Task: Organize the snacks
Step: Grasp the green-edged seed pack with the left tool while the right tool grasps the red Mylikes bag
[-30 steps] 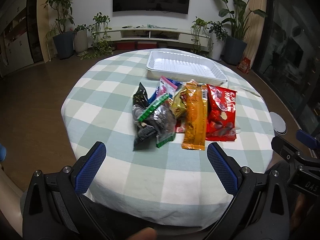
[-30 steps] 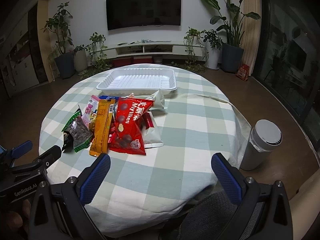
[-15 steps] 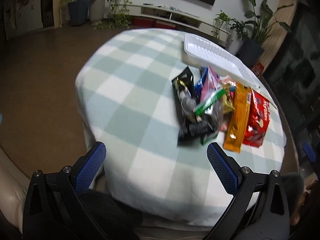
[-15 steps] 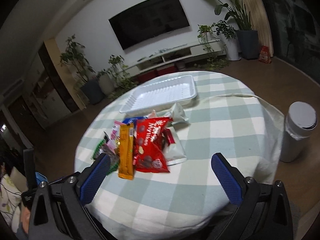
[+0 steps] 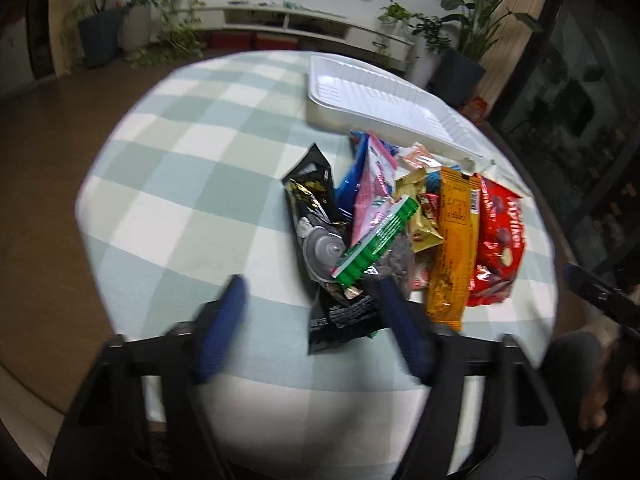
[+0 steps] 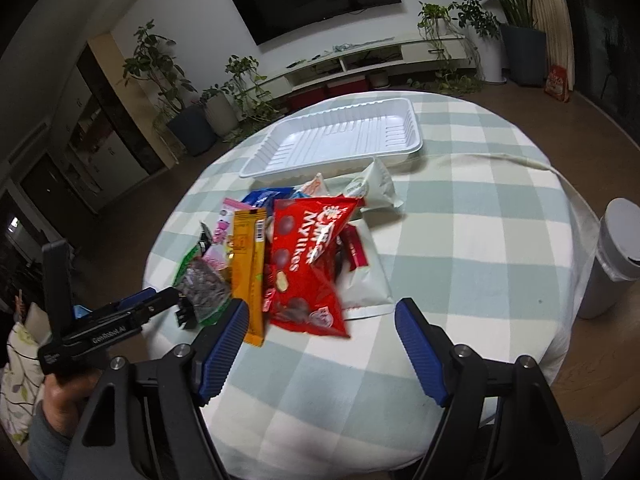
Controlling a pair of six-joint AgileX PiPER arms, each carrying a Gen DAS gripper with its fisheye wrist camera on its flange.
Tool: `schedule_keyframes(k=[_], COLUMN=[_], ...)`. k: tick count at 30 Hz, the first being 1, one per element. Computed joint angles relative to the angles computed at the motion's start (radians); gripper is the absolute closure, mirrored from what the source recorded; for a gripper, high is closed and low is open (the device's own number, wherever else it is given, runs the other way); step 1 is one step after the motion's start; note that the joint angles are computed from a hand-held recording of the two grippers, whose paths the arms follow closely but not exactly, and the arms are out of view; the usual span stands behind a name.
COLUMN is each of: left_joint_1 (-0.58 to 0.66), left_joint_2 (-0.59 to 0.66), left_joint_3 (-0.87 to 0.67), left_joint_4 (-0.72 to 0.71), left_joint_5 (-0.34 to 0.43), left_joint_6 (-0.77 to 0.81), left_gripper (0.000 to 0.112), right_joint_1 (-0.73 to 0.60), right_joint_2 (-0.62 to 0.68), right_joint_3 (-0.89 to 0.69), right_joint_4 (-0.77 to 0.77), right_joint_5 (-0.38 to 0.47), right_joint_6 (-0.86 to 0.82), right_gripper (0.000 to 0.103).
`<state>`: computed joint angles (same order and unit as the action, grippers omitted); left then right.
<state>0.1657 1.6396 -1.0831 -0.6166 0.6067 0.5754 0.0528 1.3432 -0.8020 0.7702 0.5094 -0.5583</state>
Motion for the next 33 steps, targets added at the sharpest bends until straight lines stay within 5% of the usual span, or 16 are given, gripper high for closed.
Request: schedule_keyframes(k=[8,15,20,24,33], left_joint_1=[0.012,-0.075,-0.097,-0.116,-0.126], left_joint_2=[0.022,0.026,0.039,0.034,0.028], left_joint_3=[-0.016,-0.043,-0.049,-0.034,-0.028], left_joint_4=[-0.131,-0.011,-0.012,-0.006,-0.013], left_joint_5=[0.024,-0.031,-0.046,-0.069,-0.058], left_joint_6=[0.145,0.102,0.162,0.221,0.289], left_gripper=[0.056,0.056,0.057,0.072,0.081], right_joint_1=[0.062,0.087,0.104,0.082,0.073], right_joint_2=[0.102,0.215,0.251,0.267,0.259], right_joint_3=[-0.07,-0.158,-0.173,-0.17,-0.146], right_joint_4=[0.008,-0.023,-0.039,0.041,0.134], right_joint_5=[-0.037,-0.023,-0.031,-0.02,-0.021], right_joint_6=[-0.016,0.026,0.013,-0.07,-0.189], right_gripper=[0.043,0.044,0.06,0.061,0.074])
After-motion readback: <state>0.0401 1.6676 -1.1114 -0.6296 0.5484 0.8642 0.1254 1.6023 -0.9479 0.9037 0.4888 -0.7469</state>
